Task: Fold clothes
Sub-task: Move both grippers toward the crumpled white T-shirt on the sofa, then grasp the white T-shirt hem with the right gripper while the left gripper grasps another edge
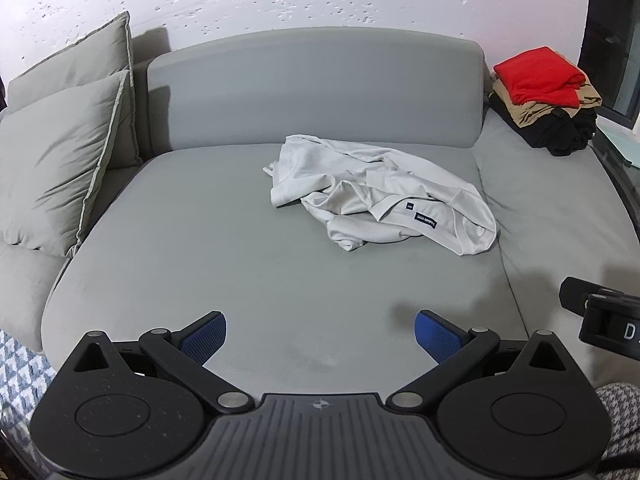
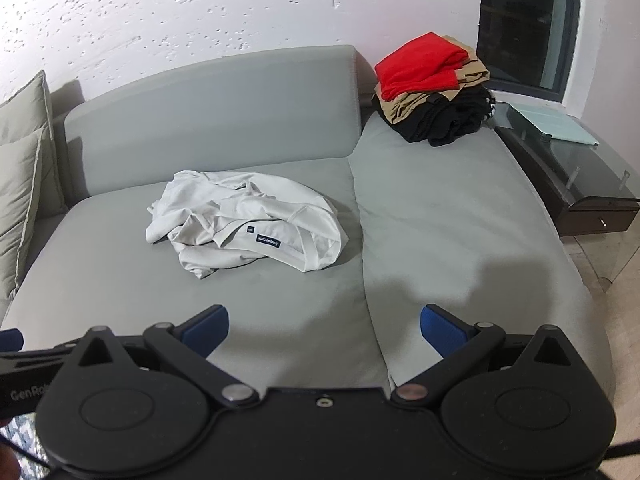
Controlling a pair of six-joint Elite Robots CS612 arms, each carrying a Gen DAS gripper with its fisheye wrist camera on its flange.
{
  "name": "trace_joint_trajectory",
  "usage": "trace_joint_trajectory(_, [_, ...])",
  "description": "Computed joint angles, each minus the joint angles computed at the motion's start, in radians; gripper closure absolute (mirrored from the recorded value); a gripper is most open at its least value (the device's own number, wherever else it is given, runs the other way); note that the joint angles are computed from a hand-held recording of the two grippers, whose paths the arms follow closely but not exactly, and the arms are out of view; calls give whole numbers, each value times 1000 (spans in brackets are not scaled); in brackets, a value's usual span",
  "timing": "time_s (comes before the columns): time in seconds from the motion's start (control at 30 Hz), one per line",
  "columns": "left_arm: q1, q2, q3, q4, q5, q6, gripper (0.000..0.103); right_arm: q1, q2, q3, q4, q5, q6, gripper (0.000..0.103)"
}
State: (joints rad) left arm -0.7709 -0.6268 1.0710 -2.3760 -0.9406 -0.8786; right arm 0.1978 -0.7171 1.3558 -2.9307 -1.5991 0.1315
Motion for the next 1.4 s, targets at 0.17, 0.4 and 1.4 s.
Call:
trace_joint_trajectory(0.17, [6,8,-13,12,-14,-8,1,1,9,-14,10,-4,-11,0])
trace_joint_trajectory(0.4, [11,14,-24,21,-17,-7,1,4,17,-20,11,-11,-19,0])
trace_joint_trajectory(1.4, [87,121,-108,-120,-34,-3,12,-36,269,-306,-50,53,-10,0])
